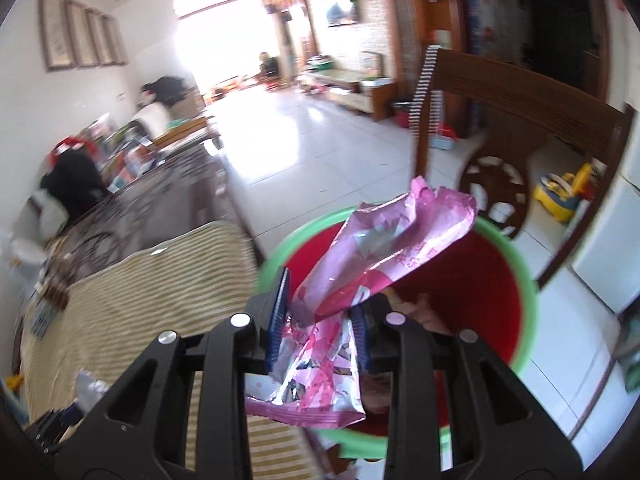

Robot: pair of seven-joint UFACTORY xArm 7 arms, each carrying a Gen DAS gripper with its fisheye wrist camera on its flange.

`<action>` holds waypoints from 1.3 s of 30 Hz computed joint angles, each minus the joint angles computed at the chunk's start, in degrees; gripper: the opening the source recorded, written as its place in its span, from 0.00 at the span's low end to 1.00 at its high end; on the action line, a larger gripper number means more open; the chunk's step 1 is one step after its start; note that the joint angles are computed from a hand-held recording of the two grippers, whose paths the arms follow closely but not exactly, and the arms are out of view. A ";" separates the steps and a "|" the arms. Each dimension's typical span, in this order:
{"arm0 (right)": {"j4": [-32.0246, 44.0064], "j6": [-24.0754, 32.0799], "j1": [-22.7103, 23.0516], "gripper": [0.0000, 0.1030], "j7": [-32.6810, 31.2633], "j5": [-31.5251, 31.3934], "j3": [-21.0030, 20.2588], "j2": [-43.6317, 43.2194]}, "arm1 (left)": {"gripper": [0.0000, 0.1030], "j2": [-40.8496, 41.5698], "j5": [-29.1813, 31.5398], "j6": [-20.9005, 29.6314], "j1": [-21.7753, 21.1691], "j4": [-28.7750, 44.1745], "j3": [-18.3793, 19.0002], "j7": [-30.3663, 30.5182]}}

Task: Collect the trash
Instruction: 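Drop the pink wrapper into the bucket with the right tool while the left tool drops the foil, then return to the table and grasp the toothpaste box with the left tool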

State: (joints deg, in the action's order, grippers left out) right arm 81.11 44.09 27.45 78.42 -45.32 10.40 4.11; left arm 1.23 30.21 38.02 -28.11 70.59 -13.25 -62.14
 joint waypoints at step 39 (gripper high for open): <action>9.19 12.35 2.17 0.96 8.95 -15.41 3.60 5.22 | 0.75 5.83 -10.90 -8.08 -3.96 6.16 11.88 20.85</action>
State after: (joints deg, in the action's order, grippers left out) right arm 90.30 56.44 29.62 87.38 -60.73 14.00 9.33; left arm 7.07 19.31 29.94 -32.07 76.75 -1.37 -41.29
